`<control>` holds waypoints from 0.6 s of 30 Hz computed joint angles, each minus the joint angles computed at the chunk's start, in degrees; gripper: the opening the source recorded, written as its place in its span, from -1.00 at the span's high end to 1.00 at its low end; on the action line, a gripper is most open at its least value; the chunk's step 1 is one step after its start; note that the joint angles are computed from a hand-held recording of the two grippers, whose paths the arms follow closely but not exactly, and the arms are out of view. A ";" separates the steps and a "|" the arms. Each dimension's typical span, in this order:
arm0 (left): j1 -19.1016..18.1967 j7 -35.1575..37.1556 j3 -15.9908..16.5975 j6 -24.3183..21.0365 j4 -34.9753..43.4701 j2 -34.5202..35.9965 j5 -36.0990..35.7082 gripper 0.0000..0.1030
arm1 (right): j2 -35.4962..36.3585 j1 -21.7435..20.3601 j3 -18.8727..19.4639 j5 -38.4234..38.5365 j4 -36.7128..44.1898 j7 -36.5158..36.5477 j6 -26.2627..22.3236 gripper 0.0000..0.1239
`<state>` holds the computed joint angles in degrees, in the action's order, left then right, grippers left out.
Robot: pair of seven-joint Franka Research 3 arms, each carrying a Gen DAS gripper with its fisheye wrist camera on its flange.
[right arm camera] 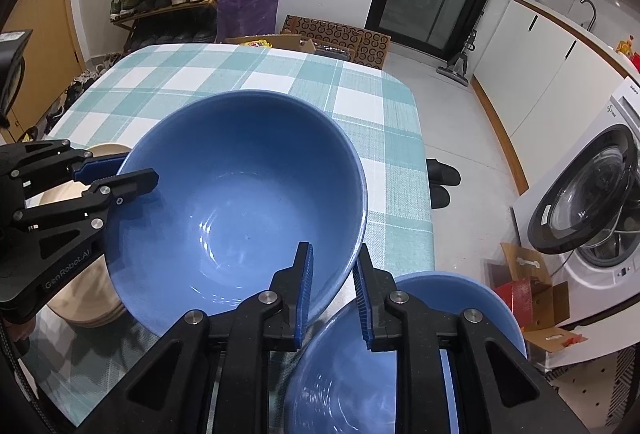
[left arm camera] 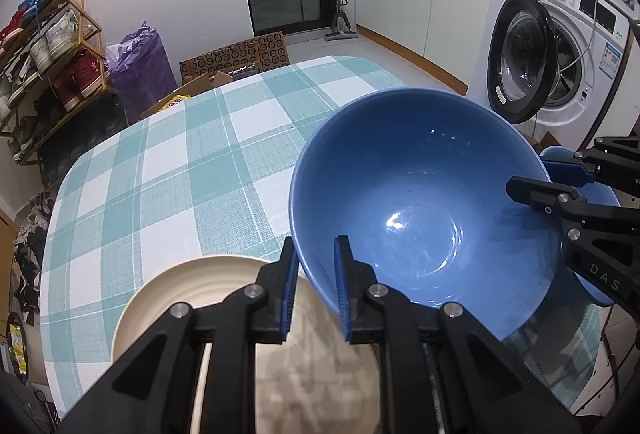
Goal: Organize plates and bowls
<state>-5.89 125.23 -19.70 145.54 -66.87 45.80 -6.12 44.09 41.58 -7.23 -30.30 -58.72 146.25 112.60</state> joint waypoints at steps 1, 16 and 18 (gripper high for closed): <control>0.05 0.08 -0.04 -0.04 -0.04 -0.01 -0.01 0.70 | 0.06 0.00 -0.03 -0.04 0.04 -0.08 -0.03 0.68; 0.44 0.35 -0.19 -2.31 0.26 -0.29 -1.03 0.32 | -3.59 -0.07 -0.26 -1.79 -5.64 2.47 3.84 0.56; 0.91 0.34 -0.50 -2.28 -0.25 -0.75 -1.75 0.21 | -5.10 -0.27 -0.02 -2.33 -7.79 3.50 5.73 0.48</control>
